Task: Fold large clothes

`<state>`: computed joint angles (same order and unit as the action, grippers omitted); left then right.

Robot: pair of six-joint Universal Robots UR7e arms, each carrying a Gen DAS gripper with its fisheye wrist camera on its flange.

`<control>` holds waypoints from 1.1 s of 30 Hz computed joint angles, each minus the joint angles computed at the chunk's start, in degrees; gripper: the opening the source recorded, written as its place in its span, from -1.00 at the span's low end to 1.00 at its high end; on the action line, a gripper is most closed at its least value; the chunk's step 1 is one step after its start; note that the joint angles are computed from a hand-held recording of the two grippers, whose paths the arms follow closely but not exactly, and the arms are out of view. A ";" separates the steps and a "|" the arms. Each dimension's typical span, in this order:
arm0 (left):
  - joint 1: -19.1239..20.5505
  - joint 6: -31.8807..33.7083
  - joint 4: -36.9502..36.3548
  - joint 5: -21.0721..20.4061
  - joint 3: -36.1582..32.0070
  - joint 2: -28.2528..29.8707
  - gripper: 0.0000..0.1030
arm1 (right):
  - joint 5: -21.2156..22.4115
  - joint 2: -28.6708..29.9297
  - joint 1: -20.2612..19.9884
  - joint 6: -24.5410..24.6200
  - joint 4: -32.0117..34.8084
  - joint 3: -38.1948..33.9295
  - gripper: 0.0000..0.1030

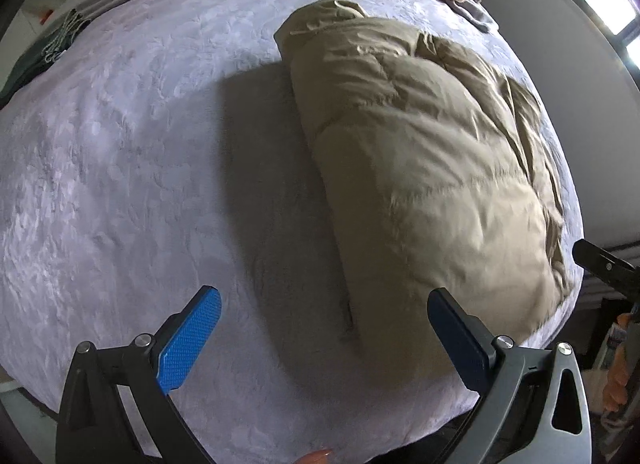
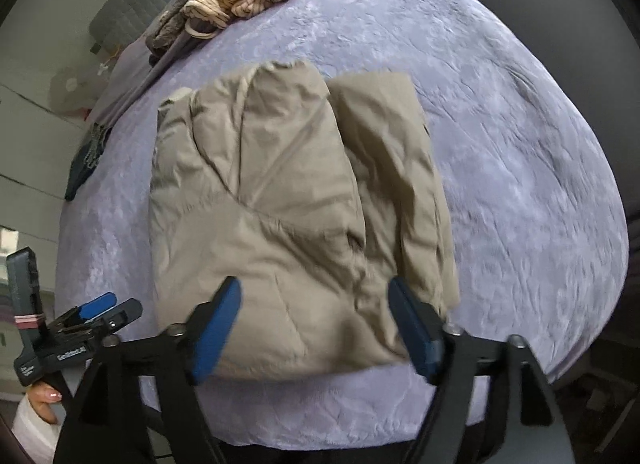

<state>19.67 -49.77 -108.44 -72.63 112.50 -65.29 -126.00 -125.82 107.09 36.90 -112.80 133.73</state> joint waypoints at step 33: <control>9.19 2.07 -13.80 -8.24 -7.56 12.28 1.00 | 36.53 -2.44 -42.88 -39.88 -2.34 -4.80 0.99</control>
